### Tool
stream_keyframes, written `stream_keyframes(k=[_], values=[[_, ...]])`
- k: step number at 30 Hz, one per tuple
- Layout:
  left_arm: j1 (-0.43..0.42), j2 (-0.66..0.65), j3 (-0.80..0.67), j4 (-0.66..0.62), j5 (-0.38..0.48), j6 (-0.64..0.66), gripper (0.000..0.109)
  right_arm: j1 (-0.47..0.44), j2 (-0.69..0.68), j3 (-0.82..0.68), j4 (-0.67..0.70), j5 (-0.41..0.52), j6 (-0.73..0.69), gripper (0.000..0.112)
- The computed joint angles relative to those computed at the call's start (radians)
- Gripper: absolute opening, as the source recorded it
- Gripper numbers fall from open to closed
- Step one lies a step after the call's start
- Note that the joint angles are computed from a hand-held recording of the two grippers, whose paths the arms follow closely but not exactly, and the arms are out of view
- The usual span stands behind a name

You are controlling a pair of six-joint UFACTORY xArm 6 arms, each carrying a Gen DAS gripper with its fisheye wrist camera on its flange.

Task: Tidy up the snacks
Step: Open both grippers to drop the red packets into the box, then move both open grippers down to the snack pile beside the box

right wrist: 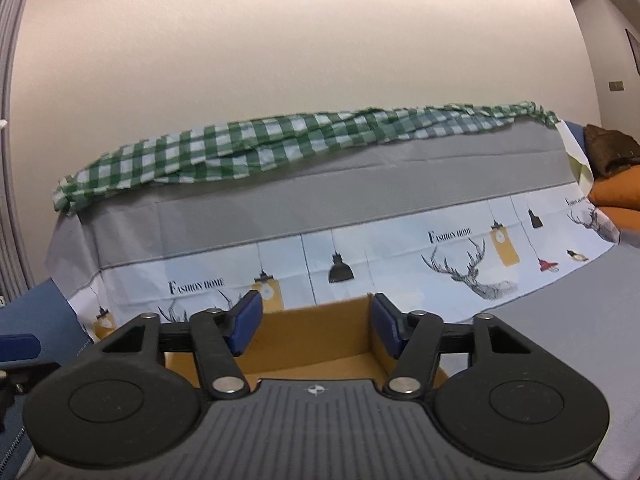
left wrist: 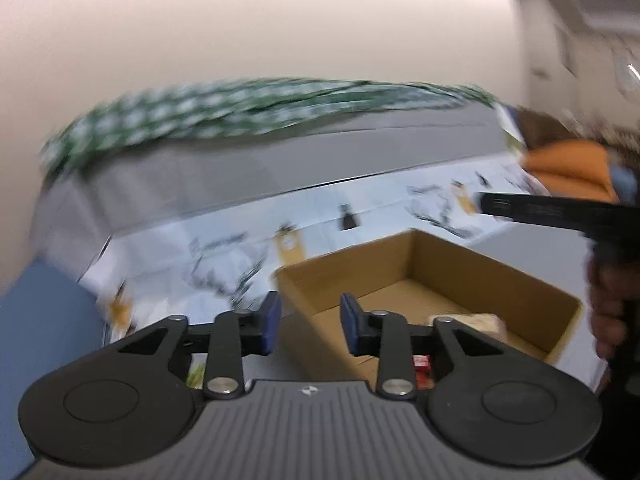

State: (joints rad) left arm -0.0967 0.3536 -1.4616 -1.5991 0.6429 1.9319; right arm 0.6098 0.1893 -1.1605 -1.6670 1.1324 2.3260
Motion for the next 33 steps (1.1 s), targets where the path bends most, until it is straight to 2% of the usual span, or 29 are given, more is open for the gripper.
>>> stream_keyframes(k=[2,4,6,10,17,22,26,31,33], values=[[0.022,0.054,-0.056,0.037,-0.040,-0.168,0.028,0.001,0.006,-0.010,-0.008,-0.014,0.009,0.052],[0.046,0.084,-0.098,0.023,-0.060,-0.254,0.028,0.000,0.016,-0.025,-0.015,-0.033,0.016,0.047],[0.067,0.123,-0.149,0.069,-0.073,-0.390,0.028,-0.004,0.031,-0.048,-0.020,-0.061,0.017,0.044],[0.088,0.200,-0.248,0.195,-0.098,-0.616,0.028,-0.005,0.082,-0.117,-0.054,-0.126,-0.001,0.043],[0.111,0.276,-0.351,0.272,-0.150,-0.783,0.028,0.009,0.202,-0.278,-0.149,-0.269,-0.044,0.038],[0.118,0.294,-0.374,0.286,-0.194,-0.841,0.028,0.010,0.326,-0.446,-0.156,-0.404,-0.082,0.038],[0.118,0.310,-0.391,0.324,-0.213,-0.880,0.028,-0.001,0.454,-0.614,-0.040,-0.508,-0.192,0.038],[0.119,0.363,-0.450,0.447,-0.217,-0.991,0.028,-0.017,0.650,-0.862,0.298,-0.549,-0.468,0.040],[0.117,0.391,-0.482,0.520,-0.216,-1.043,0.028,-0.020,0.746,-0.991,0.443,-0.529,-0.581,0.040]])
